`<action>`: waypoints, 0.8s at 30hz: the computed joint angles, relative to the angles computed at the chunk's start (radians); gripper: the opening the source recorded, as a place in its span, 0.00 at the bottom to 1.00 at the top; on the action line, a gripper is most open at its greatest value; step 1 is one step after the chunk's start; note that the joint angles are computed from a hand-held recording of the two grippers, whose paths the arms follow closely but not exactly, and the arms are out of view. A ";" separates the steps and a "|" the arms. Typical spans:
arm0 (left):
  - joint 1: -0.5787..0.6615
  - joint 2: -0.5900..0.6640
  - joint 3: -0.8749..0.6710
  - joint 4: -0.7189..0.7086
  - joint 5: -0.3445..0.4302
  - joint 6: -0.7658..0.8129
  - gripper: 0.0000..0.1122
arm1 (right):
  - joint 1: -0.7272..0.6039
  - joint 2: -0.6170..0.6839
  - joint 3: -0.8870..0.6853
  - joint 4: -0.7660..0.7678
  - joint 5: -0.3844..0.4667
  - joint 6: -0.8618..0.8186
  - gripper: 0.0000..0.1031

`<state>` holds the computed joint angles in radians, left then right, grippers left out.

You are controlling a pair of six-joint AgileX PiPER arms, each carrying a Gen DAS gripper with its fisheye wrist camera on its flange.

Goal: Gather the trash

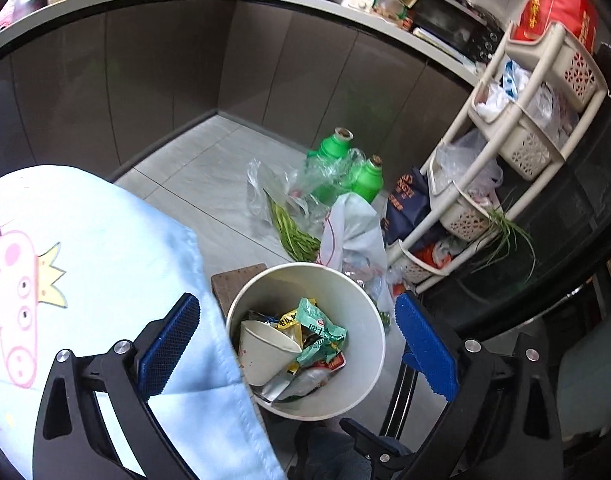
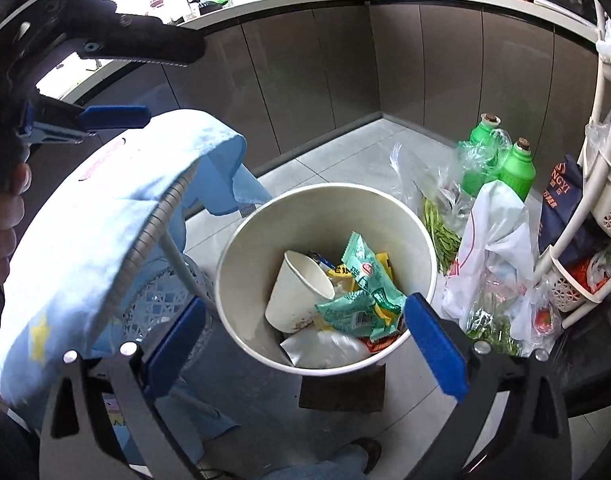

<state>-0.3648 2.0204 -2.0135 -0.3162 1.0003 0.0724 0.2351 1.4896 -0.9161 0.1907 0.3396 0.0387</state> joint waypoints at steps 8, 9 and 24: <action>0.029 -0.173 0.131 0.031 -0.048 -0.041 0.84 | 0.088 -0.083 -0.083 -0.229 0.114 0.256 0.97; 0.035 -0.201 0.154 0.037 -0.056 -0.042 0.84 | 0.105 -0.097 -0.095 -0.264 0.133 0.295 0.97; 0.175 -0.650 0.393 0.306 0.023 -0.241 0.84 | 0.491 -0.140 -0.480 -0.724 0.606 0.772 0.97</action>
<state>-0.1895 1.3706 -1.6203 -0.0102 1.0233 -0.1686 0.7266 1.3492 -1.3966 -0.5330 0.9455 0.8103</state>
